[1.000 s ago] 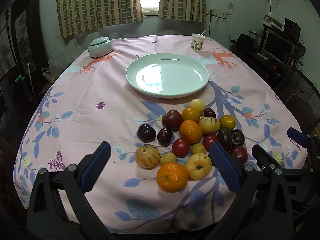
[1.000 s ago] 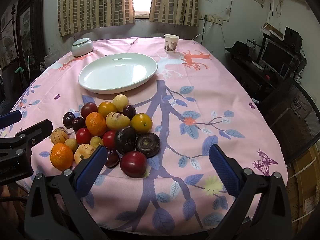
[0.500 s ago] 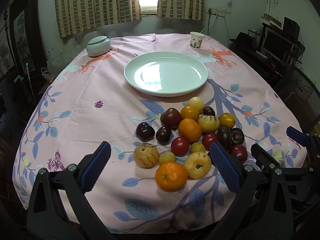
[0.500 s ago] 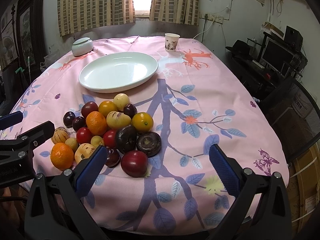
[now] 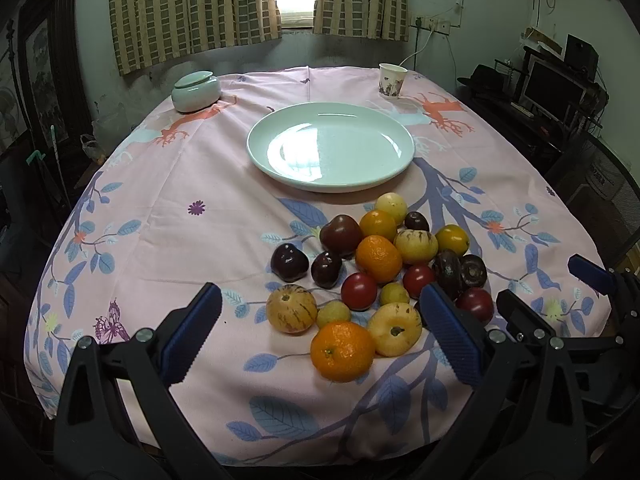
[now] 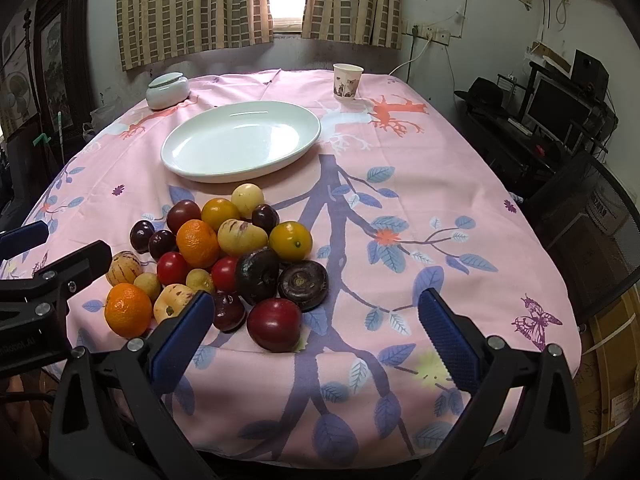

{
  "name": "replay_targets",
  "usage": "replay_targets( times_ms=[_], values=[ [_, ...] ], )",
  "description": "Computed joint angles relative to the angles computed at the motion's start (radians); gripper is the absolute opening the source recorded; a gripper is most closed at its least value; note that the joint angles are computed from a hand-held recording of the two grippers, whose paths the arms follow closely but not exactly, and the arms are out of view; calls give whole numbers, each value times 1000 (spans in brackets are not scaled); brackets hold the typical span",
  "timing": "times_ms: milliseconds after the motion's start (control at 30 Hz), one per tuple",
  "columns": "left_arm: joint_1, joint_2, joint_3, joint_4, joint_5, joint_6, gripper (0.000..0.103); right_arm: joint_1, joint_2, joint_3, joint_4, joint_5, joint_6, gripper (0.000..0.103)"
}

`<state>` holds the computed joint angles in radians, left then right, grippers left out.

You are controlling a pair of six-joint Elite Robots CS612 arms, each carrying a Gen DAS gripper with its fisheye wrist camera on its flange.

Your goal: Organize fruits

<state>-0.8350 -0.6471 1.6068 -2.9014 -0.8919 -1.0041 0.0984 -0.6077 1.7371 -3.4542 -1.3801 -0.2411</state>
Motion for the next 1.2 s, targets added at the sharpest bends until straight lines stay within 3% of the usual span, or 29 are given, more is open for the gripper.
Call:
replay_targets(
  times_ms=[833, 1067, 1200],
  values=[
    [0, 3, -2, -3, -3, -1, 101, 5, 0, 1, 6, -5, -5, 102],
    [0, 7, 7, -36, -16, -7, 101, -20, -10, 2, 72, 134, -4, 102],
    [5, 4, 16, -34, -34, -21, 101, -24, -8, 5, 50, 135, -3, 102]
  ],
)
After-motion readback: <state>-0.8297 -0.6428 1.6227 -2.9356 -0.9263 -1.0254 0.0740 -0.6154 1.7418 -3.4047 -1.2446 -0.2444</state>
